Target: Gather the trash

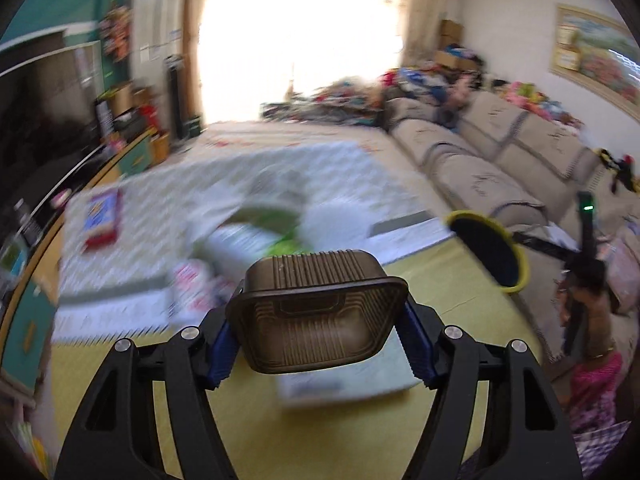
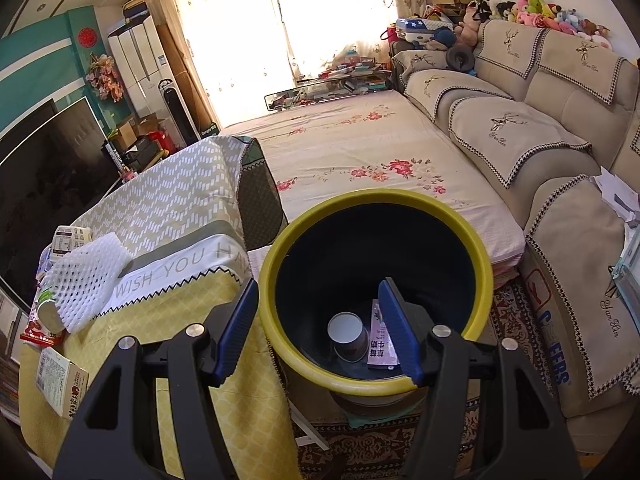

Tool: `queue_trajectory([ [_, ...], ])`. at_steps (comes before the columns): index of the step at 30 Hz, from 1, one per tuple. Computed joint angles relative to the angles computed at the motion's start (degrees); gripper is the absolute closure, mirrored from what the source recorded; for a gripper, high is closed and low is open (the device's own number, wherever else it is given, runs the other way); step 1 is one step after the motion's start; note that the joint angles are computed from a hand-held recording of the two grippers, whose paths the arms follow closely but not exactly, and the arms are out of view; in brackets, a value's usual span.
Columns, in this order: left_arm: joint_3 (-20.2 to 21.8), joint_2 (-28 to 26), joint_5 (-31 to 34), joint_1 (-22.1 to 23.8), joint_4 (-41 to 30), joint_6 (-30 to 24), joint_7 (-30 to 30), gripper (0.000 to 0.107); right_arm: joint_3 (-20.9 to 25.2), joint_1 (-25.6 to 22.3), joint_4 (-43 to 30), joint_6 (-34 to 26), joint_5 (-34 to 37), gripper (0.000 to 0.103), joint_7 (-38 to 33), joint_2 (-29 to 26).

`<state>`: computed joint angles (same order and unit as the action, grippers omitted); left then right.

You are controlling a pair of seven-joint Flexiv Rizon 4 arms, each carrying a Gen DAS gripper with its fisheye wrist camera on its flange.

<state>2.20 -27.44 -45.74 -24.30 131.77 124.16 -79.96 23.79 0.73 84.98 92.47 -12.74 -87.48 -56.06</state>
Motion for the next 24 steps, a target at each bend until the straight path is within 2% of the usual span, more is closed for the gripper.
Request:
queue_trajectory([
  [4,-4.6,-1.3,14.4,7.5,-9.5,-7.4,0.7,0.039,-1.5,-0.3,0.5,1.9,0.8,0.044,1.1,0.8],
  [6,-4.7,-3.4,17.6,7.7,-15.4,-11.7,1.8,0.039,-2.7,-0.3,0.6,2.8,1.0,0.044,2.1,1.1],
  [9,-2.9,-8.3,19.4,5.5,-26.5,-19.4,3.8,0.039,-4.2,-0.9,0.8,4.3,0.9,0.044,3.9,1.3],
  [11,-5.0,-12.0,21.3,7.0,-34.2,-25.4,4.4,0.039,-5.3,-1.2,1.0,5.4,0.8,0.044,5.2,1.5],
  [13,-1.4,-16.1,21.8,4.1,-42.1,-31.4,3.3,0.039,-6.0,-2.0,1.2,6.5,0.4,0.044,6.4,1.6],
  [15,0.3,-20.8,22.6,3.0,-50.6,-38.2,1.9,0.039,-6.6,-2.5,1.4,7.5,-0.1,0.044,7.7,1.6],
  [24,6.4,-40.8,27.7,2.4,-86.1,-64.6,-10.1,0.038,-7.9,-5.2,1.8,10.1,-3.2,0.043,12.9,1.0],
])
